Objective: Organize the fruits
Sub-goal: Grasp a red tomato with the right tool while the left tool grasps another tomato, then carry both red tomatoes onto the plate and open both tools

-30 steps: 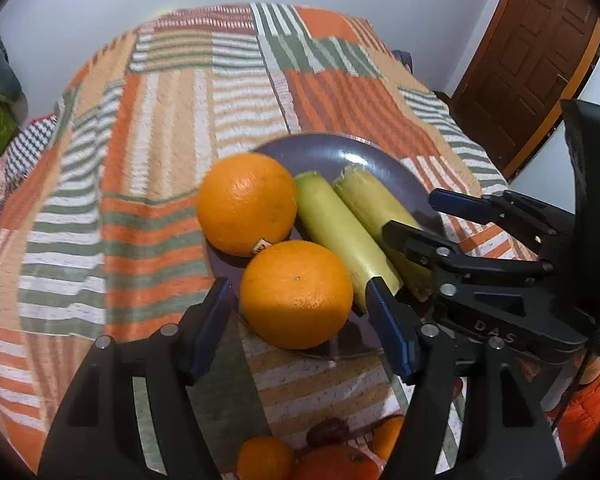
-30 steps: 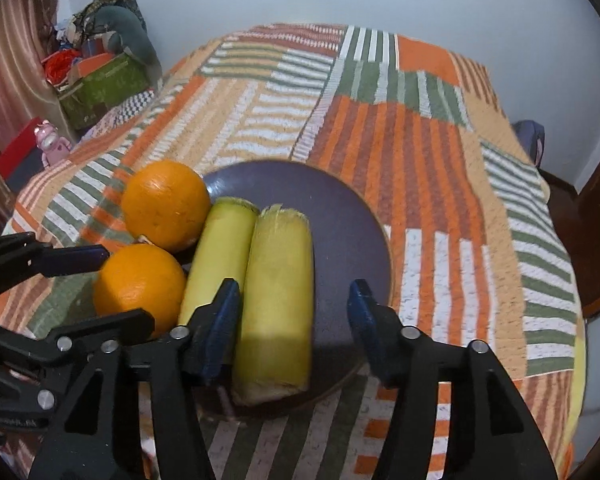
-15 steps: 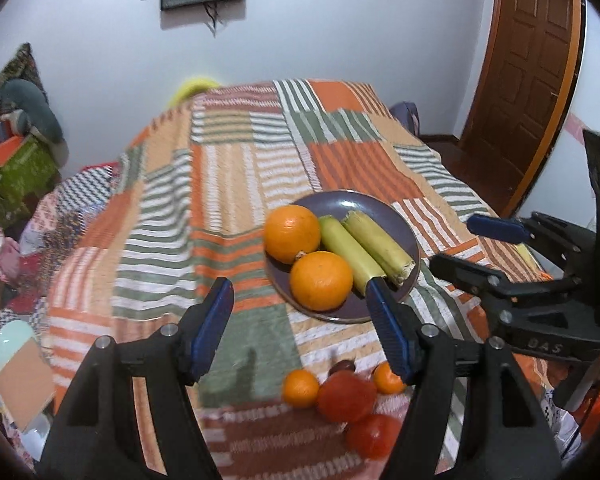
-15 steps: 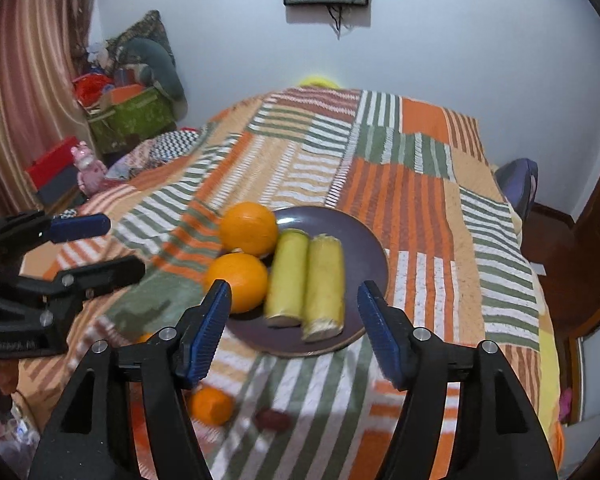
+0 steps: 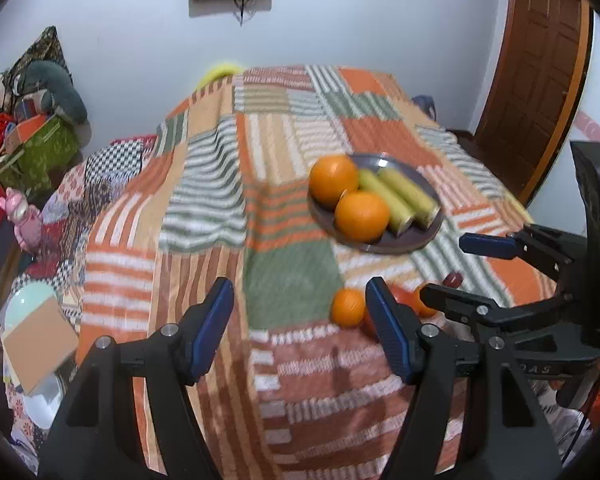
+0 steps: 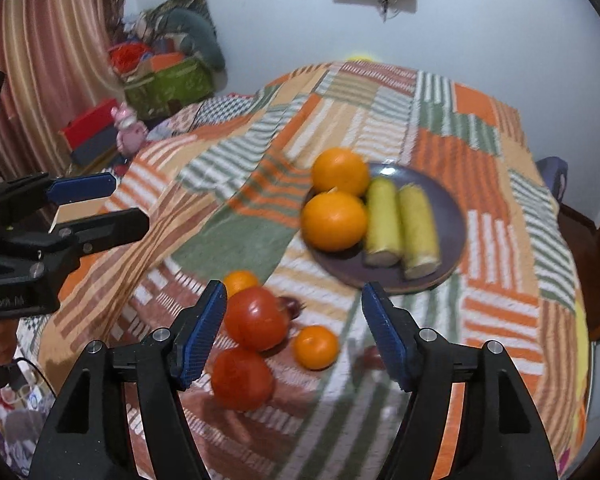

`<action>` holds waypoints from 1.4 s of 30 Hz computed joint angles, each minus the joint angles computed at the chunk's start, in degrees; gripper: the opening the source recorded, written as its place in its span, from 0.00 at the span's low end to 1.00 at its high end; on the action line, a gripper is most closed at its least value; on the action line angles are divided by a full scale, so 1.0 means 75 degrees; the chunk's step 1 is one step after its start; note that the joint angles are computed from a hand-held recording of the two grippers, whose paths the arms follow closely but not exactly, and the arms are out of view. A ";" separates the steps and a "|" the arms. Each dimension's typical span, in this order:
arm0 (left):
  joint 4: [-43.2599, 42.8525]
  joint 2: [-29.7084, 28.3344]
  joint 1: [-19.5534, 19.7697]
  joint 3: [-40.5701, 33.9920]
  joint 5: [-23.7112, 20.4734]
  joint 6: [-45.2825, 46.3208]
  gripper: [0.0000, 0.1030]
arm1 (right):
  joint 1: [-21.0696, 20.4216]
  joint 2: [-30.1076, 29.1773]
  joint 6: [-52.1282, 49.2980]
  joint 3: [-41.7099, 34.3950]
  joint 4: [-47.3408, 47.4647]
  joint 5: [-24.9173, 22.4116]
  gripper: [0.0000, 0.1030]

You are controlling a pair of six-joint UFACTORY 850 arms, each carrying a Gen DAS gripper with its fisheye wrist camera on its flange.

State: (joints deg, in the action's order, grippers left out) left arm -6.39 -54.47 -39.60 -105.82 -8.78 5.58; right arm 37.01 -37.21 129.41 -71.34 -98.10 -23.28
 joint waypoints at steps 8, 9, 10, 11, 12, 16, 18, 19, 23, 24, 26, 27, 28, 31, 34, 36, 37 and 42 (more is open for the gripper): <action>-0.1224 -0.0283 0.0167 0.0005 -0.0371 0.1012 0.66 | -0.0171 -0.0804 -0.1820 -0.0833 0.1618 0.0706 0.65; -0.1333 -0.0322 0.0169 -0.0006 -0.0409 0.1124 0.66 | -0.0159 -0.0849 -0.2018 -0.0880 0.1781 0.0711 0.65; -0.1338 -0.0345 0.0165 -0.0008 -0.0424 0.1134 0.66 | -0.0167 -0.0914 -0.2346 -0.0958 0.2023 0.0756 0.63; -0.1300 -0.0374 0.0159 -0.0025 -0.0452 0.1112 0.66 | -0.0156 -0.0944 -0.2452 -0.0992 0.2101 0.0745 0.60; -0.1237 -0.0406 0.0145 -0.0055 -0.0488 0.1067 0.66 | -0.0139 -0.0982 -0.2633 -0.1036 0.2246 0.0729 0.59; -0.1705 -0.0485 0.0139 -0.0141 -0.0607 0.1412 0.66 | -0.0200 -0.1001 -0.2422 -0.1041 0.1936 0.1105 0.45; -0.1989 -0.0506 0.0135 -0.0190 -0.0698 0.1621 0.66 | -0.0189 -0.0984 -0.2404 -0.1026 0.1883 0.1077 0.45; -0.2101 -0.0497 0.0129 -0.0191 -0.0720 0.1718 0.66 | -0.0173 -0.0959 -0.2284 -0.0982 0.1769 0.1069 0.44; -0.2491 -0.0413 0.0051 -0.0137 -0.0809 0.2109 0.66 | -0.0162 -0.0731 -0.1106 -0.0673 0.0830 0.0973 0.44; -0.2546 -0.0399 0.0023 -0.0140 -0.0838 0.2161 0.66 | -0.0161 -0.0612 -0.0622 -0.0523 0.0434 0.0904 0.44; -0.2804 -0.0401 -0.0020 -0.0184 -0.0953 0.2398 0.66 | -0.0167 -0.0281 0.0495 -0.0116 -0.0453 0.0727 0.44; -0.3006 -0.0414 -0.0048 -0.0225 -0.1041 0.2573 0.66 | -0.0157 -0.0107 0.0854 0.0091 -0.0705 0.0574 0.44; -0.3134 -0.0440 -0.0089 -0.0279 -0.1139 0.2679 0.66 | -0.0139 -0.0001 0.0947 0.0219 -0.0741 0.0443 0.44; -0.2873 -0.0561 -0.0250 -0.0472 -0.1284 0.2473 0.66 | -0.0059 0.0440 0.1099 0.0749 -0.0656 -0.0091 0.44; -0.2502 -0.0807 -0.0402 -0.0792 -0.1488 0.2155 0.66 | -0.0042 0.0822 0.1316 0.1236 -0.0620 -0.0402 0.44; -0.1935 -0.1060 -0.0504 -0.1124 -0.1671 0.1642 0.66 | -0.0048 0.1020 0.1460 0.1513 -0.0601 -0.0533 0.44; -0.1656 -0.1198 -0.0547 -0.1311 -0.1753 0.1389 0.66 | -0.0057 0.1071 0.1530 0.1589 -0.0614 -0.0552 0.44; -0.0668 -0.1846 -0.0643 -0.2233 -0.2077 0.0302 0.64 | -0.0079 0.1309 0.1955 0.2007 -0.0740 -0.0622 0.44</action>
